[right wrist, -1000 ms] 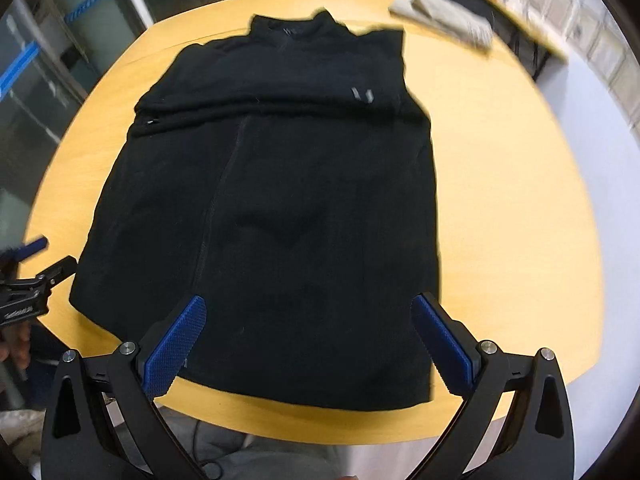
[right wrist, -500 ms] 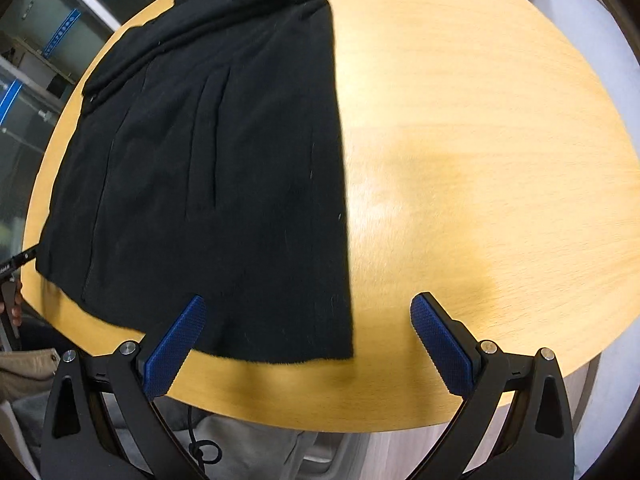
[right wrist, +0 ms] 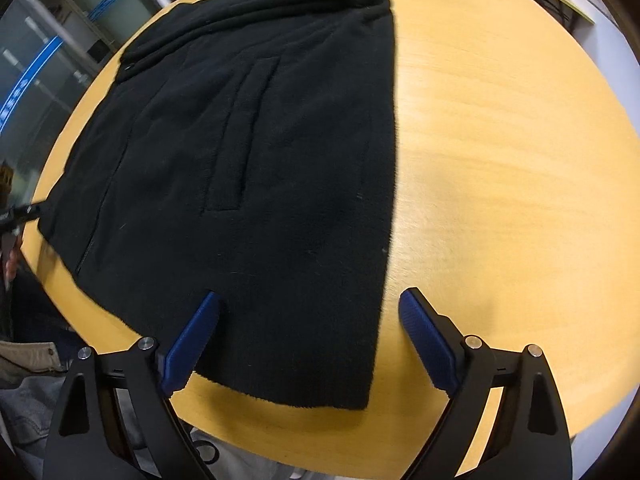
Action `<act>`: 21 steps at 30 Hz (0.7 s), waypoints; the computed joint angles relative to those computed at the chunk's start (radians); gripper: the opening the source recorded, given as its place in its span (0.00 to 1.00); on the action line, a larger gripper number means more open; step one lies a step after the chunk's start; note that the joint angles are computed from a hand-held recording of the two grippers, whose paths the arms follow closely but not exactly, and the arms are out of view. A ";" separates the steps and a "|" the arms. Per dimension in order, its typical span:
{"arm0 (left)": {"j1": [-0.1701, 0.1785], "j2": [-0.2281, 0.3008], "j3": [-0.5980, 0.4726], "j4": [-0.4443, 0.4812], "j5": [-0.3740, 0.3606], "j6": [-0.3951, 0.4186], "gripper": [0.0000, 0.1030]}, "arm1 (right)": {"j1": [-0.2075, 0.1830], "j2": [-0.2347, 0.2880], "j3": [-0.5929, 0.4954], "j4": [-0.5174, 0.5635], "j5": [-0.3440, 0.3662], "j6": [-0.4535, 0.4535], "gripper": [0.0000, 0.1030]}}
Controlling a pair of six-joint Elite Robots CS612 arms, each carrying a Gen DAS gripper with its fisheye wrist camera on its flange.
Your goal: Fold clothes
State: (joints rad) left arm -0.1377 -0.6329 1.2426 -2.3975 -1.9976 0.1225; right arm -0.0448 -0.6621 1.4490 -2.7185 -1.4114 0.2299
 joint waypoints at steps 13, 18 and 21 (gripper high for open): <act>0.019 -0.079 0.114 0.051 0.068 0.051 0.20 | -0.003 -0.024 -0.006 0.115 0.044 -0.090 0.10; 0.027 -0.139 0.178 0.103 0.107 0.039 0.17 | -0.004 -0.061 0.026 0.225 0.146 -0.180 0.08; 0.033 -0.172 0.206 0.132 0.119 0.023 0.16 | -0.007 -0.094 0.064 0.188 0.197 -0.159 0.08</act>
